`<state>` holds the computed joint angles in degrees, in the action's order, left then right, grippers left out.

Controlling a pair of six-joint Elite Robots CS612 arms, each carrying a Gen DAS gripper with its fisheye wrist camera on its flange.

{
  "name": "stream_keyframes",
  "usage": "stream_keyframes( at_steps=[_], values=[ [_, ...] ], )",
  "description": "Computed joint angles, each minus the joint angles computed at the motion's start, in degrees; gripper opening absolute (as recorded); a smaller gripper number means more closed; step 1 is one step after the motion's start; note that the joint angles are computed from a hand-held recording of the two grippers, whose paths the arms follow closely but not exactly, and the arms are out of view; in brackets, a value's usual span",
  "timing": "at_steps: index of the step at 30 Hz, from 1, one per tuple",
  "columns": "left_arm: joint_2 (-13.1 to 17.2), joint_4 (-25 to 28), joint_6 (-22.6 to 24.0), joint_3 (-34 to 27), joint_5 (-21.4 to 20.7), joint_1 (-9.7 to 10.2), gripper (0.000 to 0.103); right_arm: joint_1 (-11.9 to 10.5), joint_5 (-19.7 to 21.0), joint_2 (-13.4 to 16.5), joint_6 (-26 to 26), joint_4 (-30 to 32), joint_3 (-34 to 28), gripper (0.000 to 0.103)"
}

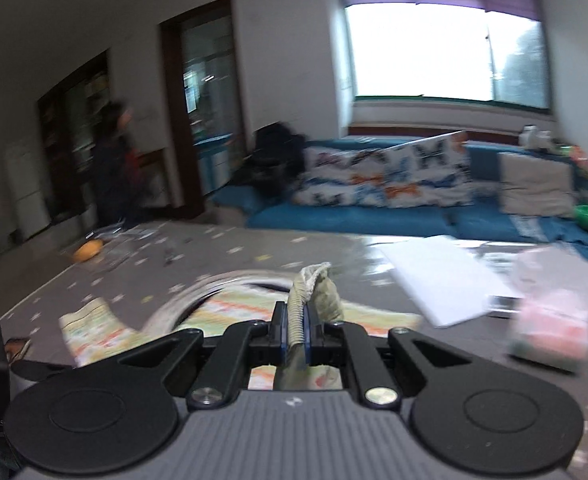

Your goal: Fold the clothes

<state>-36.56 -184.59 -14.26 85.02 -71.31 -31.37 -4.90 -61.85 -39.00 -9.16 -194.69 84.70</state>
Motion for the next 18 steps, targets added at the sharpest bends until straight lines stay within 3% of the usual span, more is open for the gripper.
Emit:
stream_keyframes(
  at_steps=[6, 9, 16, 18],
  values=[
    [-0.56, -0.24, -1.51, 1.17, 0.83, 0.72, 0.045, 3.61, 1.81, 2.36, -6.2, 10.08, -4.43, 0.007],
    [-0.51, 0.07, -2.61, 1.07, 0.86, 1.04, 0.045, 4.45, 2.43, 2.73, -8.08, 14.3, -4.69, 0.017],
    [-0.55, -0.31, -3.46, 0.72, 0.59, 1.33, 0.045, 3.68, 2.18, 1.99, -9.36, 13.19, -3.35, 0.024],
    [-0.6, -1.03, -3.13, 0.55, 0.4, 1.27, 0.045, 3.18, 0.2, 1.42, -10.46, 13.26, -2.75, 0.024]
  ],
)
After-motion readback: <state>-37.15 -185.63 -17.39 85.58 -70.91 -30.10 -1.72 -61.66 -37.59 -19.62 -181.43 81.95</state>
